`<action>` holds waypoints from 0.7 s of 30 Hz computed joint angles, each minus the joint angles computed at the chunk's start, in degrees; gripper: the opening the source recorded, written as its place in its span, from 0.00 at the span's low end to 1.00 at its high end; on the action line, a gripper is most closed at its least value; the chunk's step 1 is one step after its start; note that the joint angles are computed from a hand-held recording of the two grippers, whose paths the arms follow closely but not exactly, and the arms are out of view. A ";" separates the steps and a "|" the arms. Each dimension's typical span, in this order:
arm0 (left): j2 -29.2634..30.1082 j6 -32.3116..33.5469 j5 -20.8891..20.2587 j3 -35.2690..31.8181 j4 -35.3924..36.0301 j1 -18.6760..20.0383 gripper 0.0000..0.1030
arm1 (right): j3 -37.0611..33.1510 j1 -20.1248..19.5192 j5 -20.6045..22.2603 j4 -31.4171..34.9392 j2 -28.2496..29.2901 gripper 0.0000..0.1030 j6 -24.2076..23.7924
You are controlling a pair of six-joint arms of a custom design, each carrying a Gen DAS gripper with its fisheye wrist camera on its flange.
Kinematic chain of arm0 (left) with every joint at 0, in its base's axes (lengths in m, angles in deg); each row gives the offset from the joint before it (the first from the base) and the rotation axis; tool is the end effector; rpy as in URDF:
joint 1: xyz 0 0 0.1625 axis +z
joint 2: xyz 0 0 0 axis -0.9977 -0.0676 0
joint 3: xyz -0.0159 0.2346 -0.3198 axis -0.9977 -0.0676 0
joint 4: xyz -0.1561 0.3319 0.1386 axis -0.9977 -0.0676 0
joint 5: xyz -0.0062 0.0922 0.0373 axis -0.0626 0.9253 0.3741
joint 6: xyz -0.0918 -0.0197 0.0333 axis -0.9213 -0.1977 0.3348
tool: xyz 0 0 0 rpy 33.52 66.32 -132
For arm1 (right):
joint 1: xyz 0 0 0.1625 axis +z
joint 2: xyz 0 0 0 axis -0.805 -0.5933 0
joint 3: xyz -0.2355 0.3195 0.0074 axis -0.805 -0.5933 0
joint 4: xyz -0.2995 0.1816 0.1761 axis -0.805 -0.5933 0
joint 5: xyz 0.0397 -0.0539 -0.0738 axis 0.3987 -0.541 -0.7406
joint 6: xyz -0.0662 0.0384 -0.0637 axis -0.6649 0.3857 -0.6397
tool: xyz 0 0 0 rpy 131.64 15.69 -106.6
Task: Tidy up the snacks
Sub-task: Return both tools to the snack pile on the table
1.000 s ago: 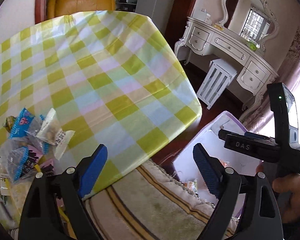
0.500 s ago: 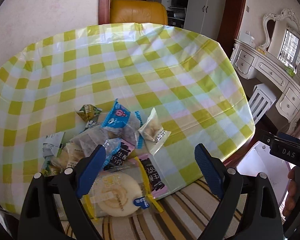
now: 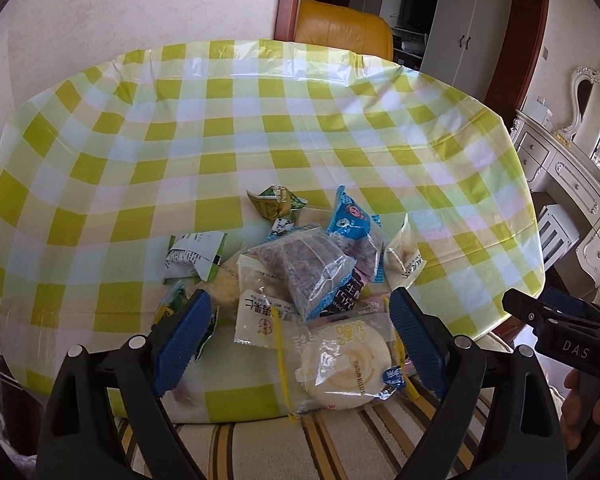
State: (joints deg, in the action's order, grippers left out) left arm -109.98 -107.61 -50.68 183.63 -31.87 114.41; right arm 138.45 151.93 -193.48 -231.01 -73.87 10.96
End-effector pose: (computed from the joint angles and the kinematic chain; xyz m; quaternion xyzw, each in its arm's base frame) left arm -0.3594 -0.4432 0.1239 0.0204 0.8552 -0.3936 0.3365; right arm 0.1577 -0.5140 0.3146 0.1892 -0.9041 0.2423 0.2967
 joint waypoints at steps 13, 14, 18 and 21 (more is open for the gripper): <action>-5.79 -11.35 -1.29 3.08 10.16 1.55 0.84 | -0.33 1.21 2.36 2.31 2.74 0.88 -0.90; -6.01 -11.61 -1.60 3.22 10.22 1.82 0.84 | -0.35 1.34 2.40 2.25 3.02 0.88 -1.15; -6.75 -12.51 -2.22 3.91 9.90 2.48 0.81 | -0.69 1.69 2.58 2.56 4.11 0.88 -1.47; -7.25 -12.61 -2.54 4.57 8.85 2.86 0.81 | -0.92 1.88 2.79 2.57 4.79 0.88 -1.52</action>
